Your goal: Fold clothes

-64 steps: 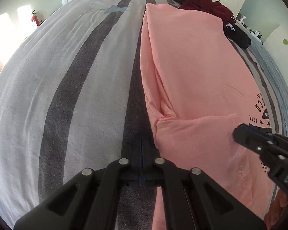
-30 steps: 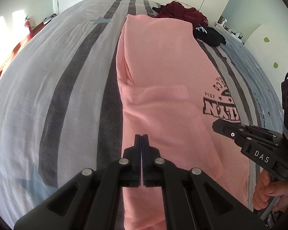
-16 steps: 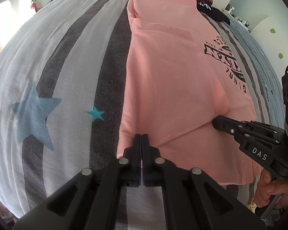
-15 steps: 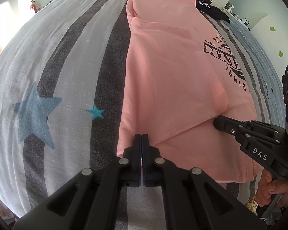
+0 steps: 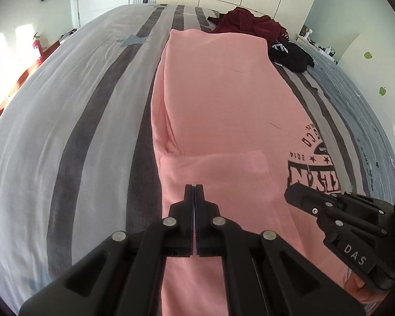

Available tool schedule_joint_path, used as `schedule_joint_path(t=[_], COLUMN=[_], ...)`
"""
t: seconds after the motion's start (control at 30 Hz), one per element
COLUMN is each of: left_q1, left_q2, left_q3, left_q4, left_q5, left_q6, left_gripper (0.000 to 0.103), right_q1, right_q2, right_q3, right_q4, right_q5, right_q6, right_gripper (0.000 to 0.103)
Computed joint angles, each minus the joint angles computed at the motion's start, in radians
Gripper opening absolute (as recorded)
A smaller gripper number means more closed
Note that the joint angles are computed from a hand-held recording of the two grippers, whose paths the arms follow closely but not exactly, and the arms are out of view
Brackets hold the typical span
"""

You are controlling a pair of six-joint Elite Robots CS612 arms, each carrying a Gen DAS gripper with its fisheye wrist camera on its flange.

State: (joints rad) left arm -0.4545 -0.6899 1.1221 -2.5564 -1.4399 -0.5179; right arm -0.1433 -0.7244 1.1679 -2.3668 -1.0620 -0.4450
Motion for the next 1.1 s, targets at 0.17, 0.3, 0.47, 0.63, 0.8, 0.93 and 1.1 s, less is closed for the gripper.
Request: schedule_joint_path(t=[0.17, 0.3, 0.47, 0.63, 0.8, 0.93, 1.1], left_q1=[0.012, 0.014, 0.018, 0.014, -0.007, -0.023, -0.029], left_q2=[0.032, 0.019, -0.011, -0.091, -0.156, -0.191, -0.203], left_q3=[-0.037, -0.003, 0.029, 0.146, 0.244, 0.312, 0.342], left_q4=[0.051, 0.024, 0.003, -0.056, -0.019, -0.004, 0.003], left_q5=[-0.006, -0.01, -0.018, -0.054, -0.083, -0.104, -0.126], left_q6=[0.011, 0.036, 0.006, -0.057, -0.095, -0.145, -0.209], left_gripper=[0.0, 0.0, 0.0, 0.0, 0.016, 0.056, 0.056], right_q1=[0.027, 0.019, -0.026, -0.076, -0.108, -0.125, -0.133], right_q2=[0.073, 0.11, 0.094, 0.011, -0.056, -0.097, -0.116], right_q3=[-0.103, -0.154, -0.132, -0.008, 0.096, 0.164, 0.201], right_q4=[0.03, 0.051, 0.007, -0.041, -0.011, 0.037, 0.064], right_q5=[-0.033, -0.088, -0.11, -0.142, -0.169, -0.157, -0.16], right_q6=[0.004, 0.048, 0.095, 0.046, -0.039, -0.074, -0.051], right_gripper=[0.0, 0.0, 0.0, 0.0, 0.02, 0.04, 0.042])
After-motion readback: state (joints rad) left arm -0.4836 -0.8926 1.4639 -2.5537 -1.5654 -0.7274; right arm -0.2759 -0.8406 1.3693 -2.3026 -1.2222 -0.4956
